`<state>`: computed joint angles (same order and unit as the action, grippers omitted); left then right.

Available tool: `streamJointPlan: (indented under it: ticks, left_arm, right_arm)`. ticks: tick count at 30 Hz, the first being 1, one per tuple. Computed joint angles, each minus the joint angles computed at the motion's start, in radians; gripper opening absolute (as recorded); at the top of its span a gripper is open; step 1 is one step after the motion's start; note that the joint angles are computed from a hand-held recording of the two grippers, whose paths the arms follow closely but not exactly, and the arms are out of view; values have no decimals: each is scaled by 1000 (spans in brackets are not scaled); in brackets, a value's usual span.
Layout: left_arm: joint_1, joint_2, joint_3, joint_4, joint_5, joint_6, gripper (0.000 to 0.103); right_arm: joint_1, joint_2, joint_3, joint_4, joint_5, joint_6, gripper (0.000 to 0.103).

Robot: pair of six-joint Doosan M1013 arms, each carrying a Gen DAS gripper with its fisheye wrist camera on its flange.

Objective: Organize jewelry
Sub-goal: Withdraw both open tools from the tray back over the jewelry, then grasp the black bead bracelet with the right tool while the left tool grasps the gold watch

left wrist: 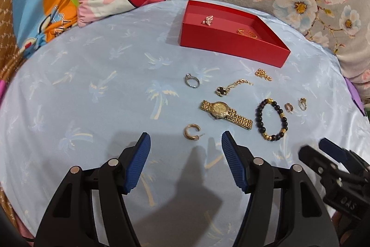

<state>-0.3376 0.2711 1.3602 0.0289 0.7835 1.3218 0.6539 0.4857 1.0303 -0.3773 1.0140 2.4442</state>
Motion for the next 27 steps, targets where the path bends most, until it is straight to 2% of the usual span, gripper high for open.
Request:
streamJointPlan:
  ticks: [13,18,21,23,27]
  left_arm:
    - [-7,-5,22,6,-29,-45,62]
    - [-9,-6,21,20,-29,-55,62]
    - [-8,-6,21,14,-29,-50,62]
    - [-6,-5,17,4,-27,-44,62]
    - [-8,2,-3,-13,-23,-30,62]
  right_arm:
    - [-19,81,-110,15,67,-17,46]
    - [-14,103,-143,-21,107,-26,42]
    - [-7,108,-151,-63,142,-27,23]
    - [-11,94,-129,-55,129,-18,8]
    - [-27,54,-66,-4,65,14,7]
